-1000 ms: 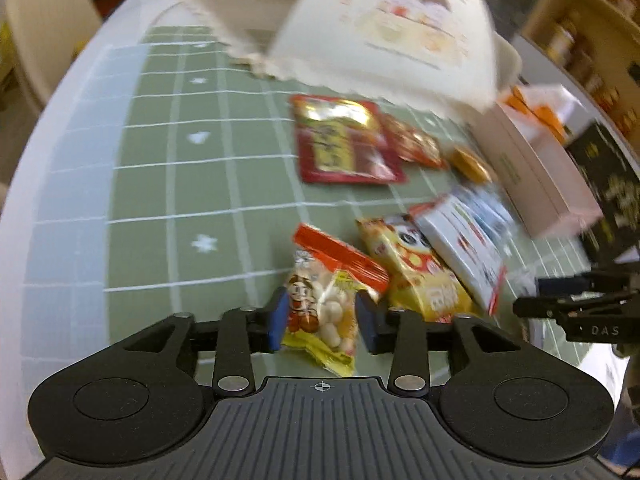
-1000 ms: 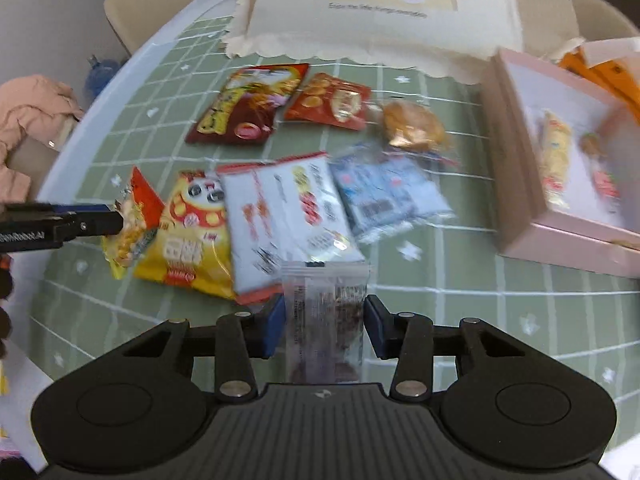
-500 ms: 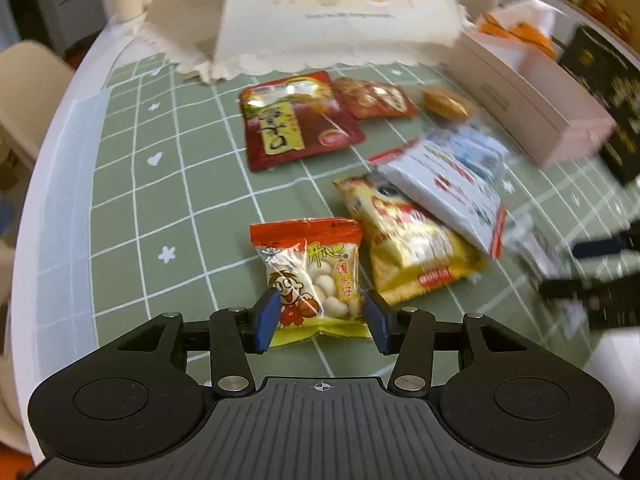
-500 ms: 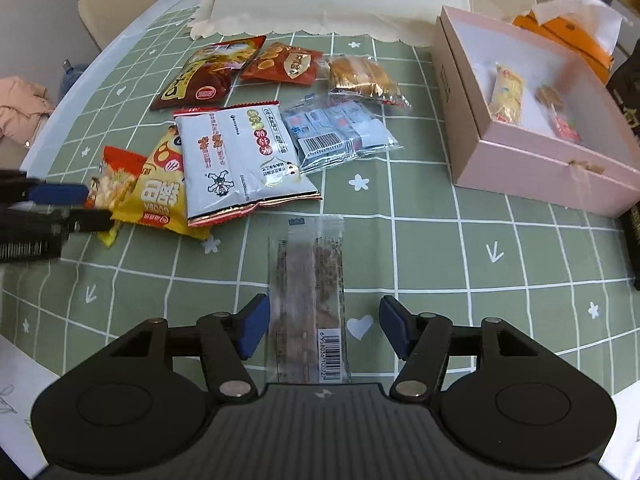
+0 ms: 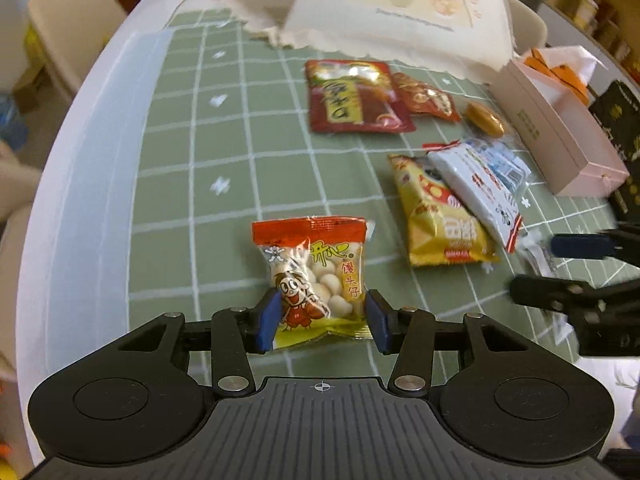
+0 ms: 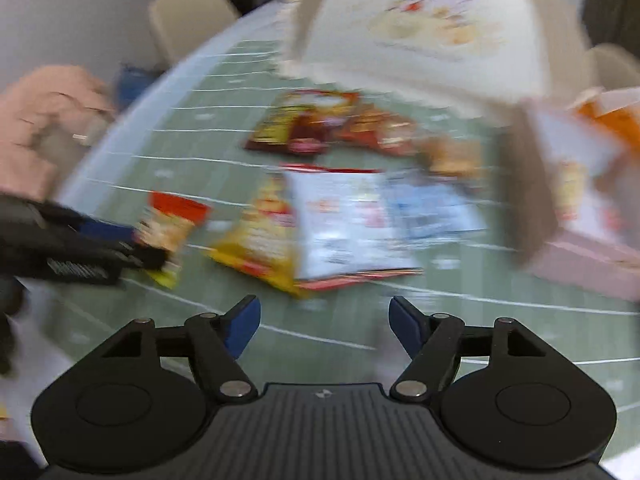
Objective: Organize snacks
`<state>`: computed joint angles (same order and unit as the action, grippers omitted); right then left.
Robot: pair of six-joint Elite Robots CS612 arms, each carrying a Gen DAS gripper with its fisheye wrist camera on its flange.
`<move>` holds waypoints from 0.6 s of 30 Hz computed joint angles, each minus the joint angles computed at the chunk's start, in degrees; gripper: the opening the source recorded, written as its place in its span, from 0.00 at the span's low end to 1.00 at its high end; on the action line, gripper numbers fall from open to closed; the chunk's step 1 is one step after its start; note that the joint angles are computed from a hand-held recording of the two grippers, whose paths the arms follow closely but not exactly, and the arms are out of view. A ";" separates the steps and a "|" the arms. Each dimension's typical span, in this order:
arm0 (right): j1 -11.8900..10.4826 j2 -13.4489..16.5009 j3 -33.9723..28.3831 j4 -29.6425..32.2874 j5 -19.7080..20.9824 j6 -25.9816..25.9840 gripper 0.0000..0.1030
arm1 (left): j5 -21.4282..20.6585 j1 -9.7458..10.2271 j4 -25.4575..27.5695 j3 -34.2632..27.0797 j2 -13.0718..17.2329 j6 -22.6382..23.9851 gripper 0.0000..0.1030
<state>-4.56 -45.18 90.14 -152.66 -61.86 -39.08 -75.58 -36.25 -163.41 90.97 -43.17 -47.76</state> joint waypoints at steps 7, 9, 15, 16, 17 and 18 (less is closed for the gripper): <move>3.57 3.65 -5.14 -1.52 -4.52 4.41 0.70 | -0.55 -0.43 -3.37 2.87 -0.88 -3.02 0.50; 4.28 4.63 -5.99 -3.92 -6.37 5.69 0.72 | -0.76 -0.60 -3.97 3.33 -1.03 -3.34 0.50; 4.11 4.64 -7.07 -1.51 -6.59 5.49 0.79 | -2.66 -1.53 -7.33 3.87 -1.06 -3.54 0.49; 3.66 4.10 -6.60 -1.39 -5.27 3.86 0.79 | -3.14 -1.79 -8.41 3.88 -0.93 -3.58 0.49; 3.11 3.62 -5.82 -2.58 -3.73 2.33 0.79 | -3.63 -2.01 -9.30 3.82 -0.80 -3.53 0.48; 2.56 3.26 -5.03 -4.50 -2.44 0.88 0.79 | -4.05 -2.24 -10.06 3.66 -0.59 -3.61 0.48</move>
<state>-2.00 -41.92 85.11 -157.16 -64.29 -38.20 -79.63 -38.50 -173.47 94.62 -43.75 -51.37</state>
